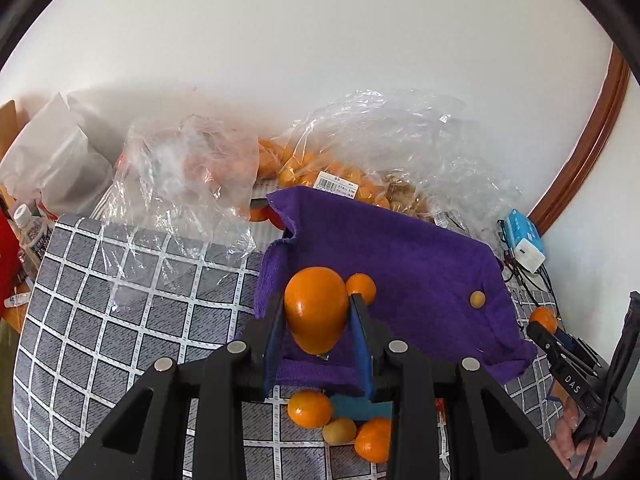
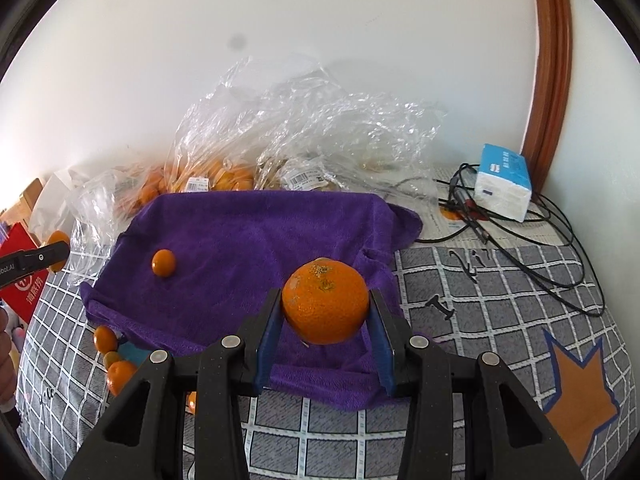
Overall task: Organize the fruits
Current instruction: 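Carry both held fruits over the purple towel, then open both grippers to release the fruits onto the towel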
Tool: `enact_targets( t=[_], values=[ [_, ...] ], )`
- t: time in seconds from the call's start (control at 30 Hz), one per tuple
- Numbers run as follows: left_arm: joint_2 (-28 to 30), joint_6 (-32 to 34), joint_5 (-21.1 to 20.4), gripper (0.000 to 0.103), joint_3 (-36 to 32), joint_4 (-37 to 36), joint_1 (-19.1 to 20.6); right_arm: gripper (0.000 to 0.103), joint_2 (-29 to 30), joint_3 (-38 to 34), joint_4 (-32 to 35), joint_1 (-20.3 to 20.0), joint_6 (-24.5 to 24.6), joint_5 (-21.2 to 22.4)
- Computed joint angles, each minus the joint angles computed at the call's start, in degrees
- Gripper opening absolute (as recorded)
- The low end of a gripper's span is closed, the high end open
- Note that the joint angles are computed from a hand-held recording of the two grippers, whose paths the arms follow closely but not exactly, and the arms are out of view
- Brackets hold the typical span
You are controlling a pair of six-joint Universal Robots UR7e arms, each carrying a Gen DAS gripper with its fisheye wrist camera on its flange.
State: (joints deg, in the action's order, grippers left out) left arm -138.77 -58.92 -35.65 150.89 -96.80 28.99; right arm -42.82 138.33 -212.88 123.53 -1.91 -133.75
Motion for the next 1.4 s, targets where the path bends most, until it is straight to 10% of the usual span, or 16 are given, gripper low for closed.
enact_targets(
  t=[0.67, 1.4],
  values=[
    [23.7, 18.7, -2.1, 0.030, 3.0, -36.7, 14.8, 0.041, 7.2, -4.8, 1.6, -6.6, -4.8, 2.7],
    [31.4, 24.2, -0.2, 0.030, 4.0, -44.8, 17.6, 0.057, 7.7, -6.3, 5.2, -5.0, -2.2, -1.2]
  ],
)
